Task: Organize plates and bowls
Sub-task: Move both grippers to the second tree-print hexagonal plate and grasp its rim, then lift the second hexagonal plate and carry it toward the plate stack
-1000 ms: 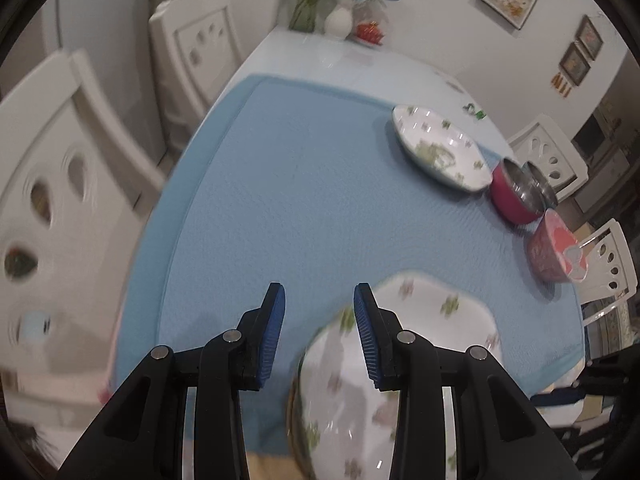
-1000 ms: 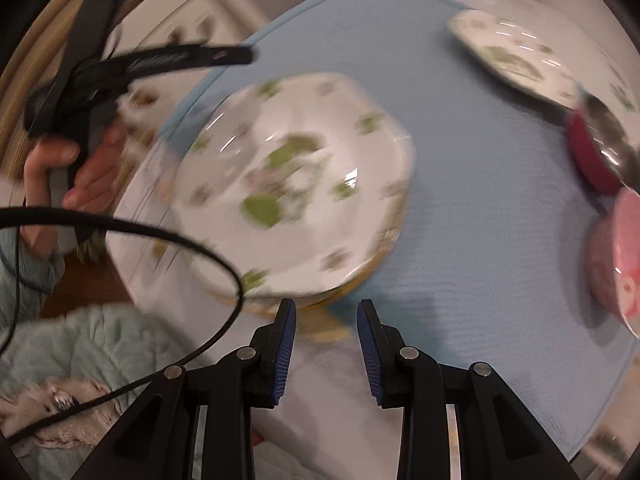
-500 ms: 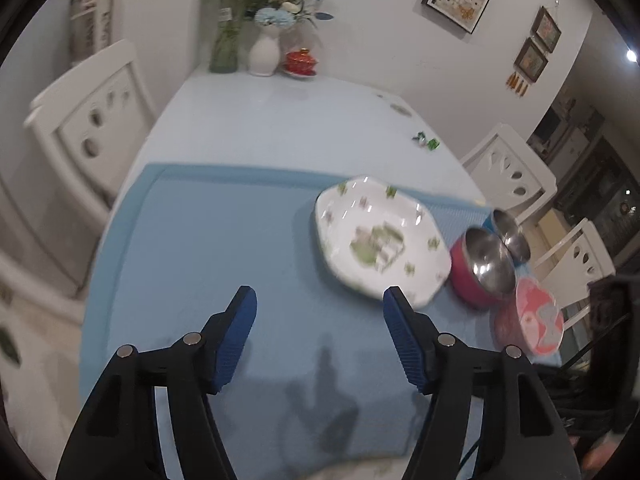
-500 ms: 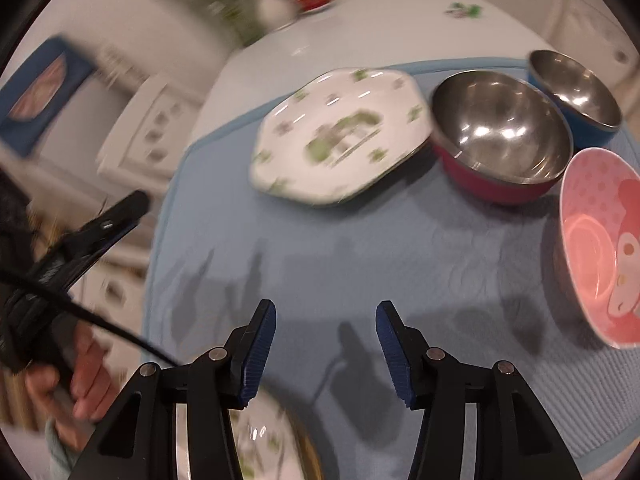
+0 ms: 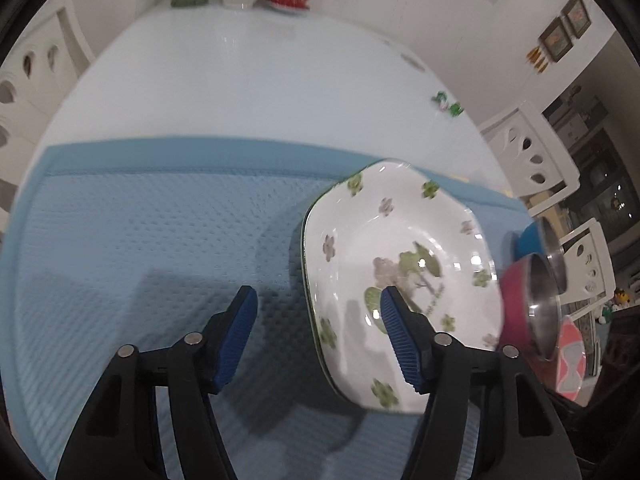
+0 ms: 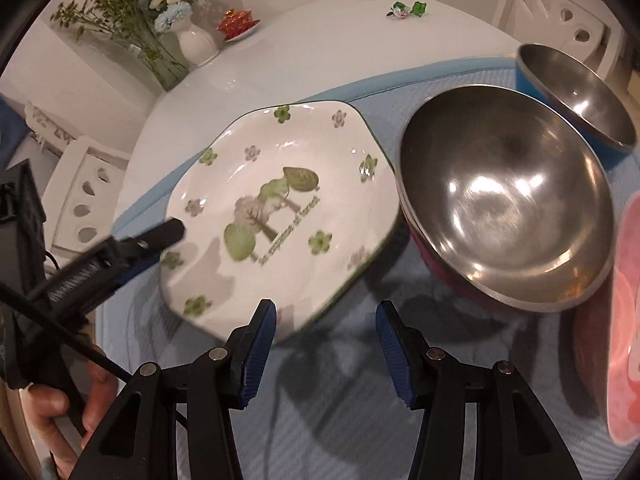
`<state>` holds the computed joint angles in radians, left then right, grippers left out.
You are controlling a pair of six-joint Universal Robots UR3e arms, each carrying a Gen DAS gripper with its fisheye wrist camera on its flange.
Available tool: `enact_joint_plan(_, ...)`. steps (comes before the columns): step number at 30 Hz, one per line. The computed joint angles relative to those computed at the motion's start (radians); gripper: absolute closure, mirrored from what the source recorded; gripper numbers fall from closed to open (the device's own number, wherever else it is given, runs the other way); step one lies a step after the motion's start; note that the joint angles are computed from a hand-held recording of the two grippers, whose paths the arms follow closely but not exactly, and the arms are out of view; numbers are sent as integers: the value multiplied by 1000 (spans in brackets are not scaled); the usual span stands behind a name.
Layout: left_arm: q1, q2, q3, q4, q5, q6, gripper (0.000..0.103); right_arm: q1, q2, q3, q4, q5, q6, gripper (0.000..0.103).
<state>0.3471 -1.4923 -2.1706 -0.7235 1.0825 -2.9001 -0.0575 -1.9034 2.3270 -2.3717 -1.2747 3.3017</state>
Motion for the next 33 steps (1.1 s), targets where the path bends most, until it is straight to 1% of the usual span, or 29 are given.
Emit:
enact_joint_plan(3,-5,-49,-2,36,-8,-9,45,0,67,-9,-44,4,-2,53)
enact_joint_plan(5,-11,-59,-14,74,-10,-13,46,4,105,-10,-83,0,-3,58)
enact_joint_plan(7,-18,-70,-6,82,-7,-11,47,16,129,-10,-121,-13,-5,61)
enact_joint_plan(9,-24,-85,6,90,2,-12,54,24,152,-11,-155,-16,-12,68)
enact_joint_plan(10,-32,-96,14,99,12,-17,60,27,161,-14,-163,-15,-21,72)
enact_joint_plan(11,-37,-102,17,111,22,-20,72,33,174,-18,-173,-23,-26,73)
enact_joint_plan(13,-37,-102,11,126,26,-20,86,43,173,-6,-202,-31,-39,74)
enact_joint_plan(16,5,-82,-4,96,-16,-16,89,93,157,-10,-213,-89,-54,74)
enact_joint_plan(17,24,-60,-18,80,-26,-5,89,117,181,-25,-227,-103,-41,74)
enact_joint_plan(20,64,0,-56,49,-20,29,89,134,179,-37,-201,-86,-40,74)
enact_joint_plan(22,113,51,-82,6,-22,59,89,172,186,-57,-180,-86,-33,74)
enact_joint_plan(25,209,135,-115,-77,-24,120,89,209,176,-75,-134,-42,-22,74)
enact_joint_plan(27,303,194,-130,-160,-30,184,89,234,169,-81,-111,7,-22,74)
enact_joint_plan(29,377,219,-139,-222,-45,237,89,240,167,-87,-79,58,-38,73)
enact_joint_plan(31,448,232,-138,-291,-73,291,89,228,172,-102,-13,107,-73,73)
enact_joint_plan(32,461,238,-136,-307,-80,310,89,223,174,-106,-7,112,-84,73)
enact_joint_plan(33,455,242,-138,-297,-76,311,89,216,166,-109,3,99,-97,73)
